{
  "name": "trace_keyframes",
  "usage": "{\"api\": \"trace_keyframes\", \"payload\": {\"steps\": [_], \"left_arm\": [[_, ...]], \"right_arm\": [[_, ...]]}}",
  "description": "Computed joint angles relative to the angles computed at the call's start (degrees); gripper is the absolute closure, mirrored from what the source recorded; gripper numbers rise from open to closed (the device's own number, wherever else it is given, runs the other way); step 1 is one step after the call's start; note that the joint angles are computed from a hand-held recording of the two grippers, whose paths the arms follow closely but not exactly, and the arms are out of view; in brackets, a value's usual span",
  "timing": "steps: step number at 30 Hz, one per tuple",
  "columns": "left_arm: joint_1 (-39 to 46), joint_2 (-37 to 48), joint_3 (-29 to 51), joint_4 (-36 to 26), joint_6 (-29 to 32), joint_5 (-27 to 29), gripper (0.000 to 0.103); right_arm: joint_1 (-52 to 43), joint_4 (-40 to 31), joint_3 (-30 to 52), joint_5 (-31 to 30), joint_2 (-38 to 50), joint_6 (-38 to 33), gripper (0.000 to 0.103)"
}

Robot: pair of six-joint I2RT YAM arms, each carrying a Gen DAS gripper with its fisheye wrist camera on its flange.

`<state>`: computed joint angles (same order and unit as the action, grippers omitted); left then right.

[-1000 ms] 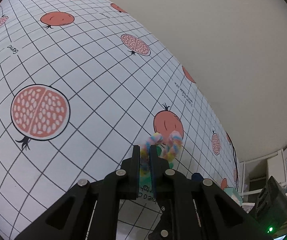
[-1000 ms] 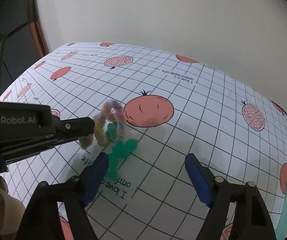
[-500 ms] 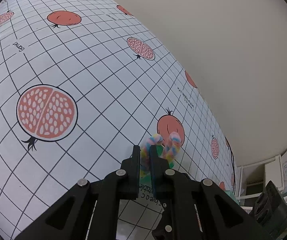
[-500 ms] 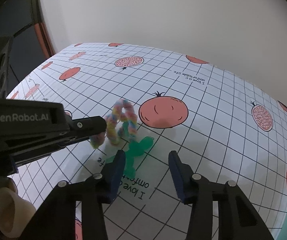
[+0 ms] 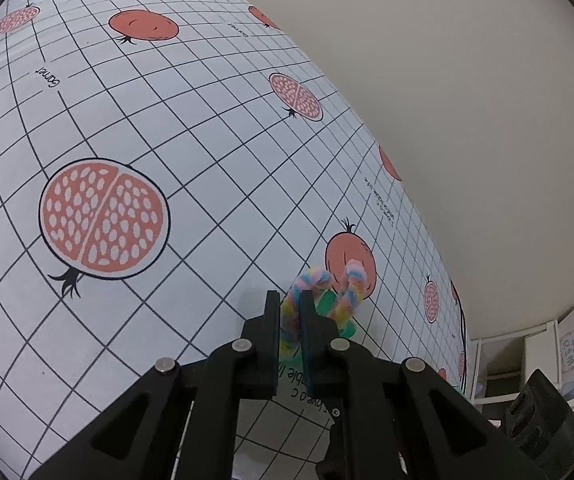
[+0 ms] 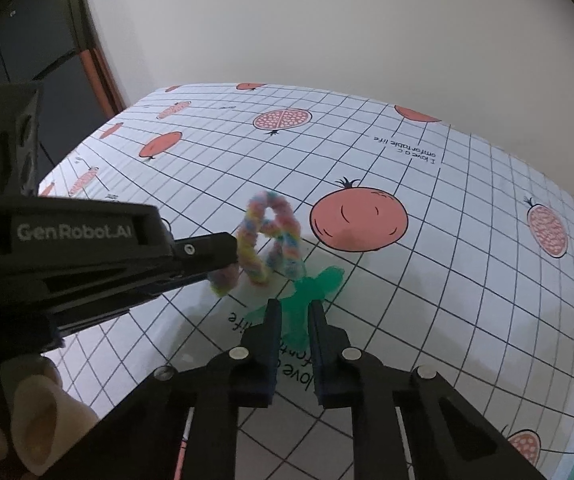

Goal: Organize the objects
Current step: 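Grasp the green plastic figure with right tool while left tool holds the pipe cleaner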

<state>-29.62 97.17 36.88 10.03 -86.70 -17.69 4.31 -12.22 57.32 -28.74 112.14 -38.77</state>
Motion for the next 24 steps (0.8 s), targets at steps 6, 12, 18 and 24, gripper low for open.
{"api": "trace_keyframes", "payload": {"steps": [6,12,18,24], "left_arm": [[-0.16,-1.34,-1.4,-0.04,-0.94,-0.84,0.094],[-0.14,-2.2,-2.02,-0.1,-1.25,-1.38,0.094],[-0.45,-4.31,-2.31,-2.65,-1.84,-2.85,0.094],[-0.7,-6.35,-2.61,-5.26,-2.45,-5.0,0.094]], "right_arm": [[-1.05,-1.31,0.6,-1.61,0.49,0.14,0.089],[-2.39,-0.89,0.33,-3.93,-0.11,-0.16,0.089],[-2.25,0.64,0.22,-2.96,-0.22,0.52,0.071],[-1.96,1.79,0.04,-2.06,0.49,1.32,0.061]]}}
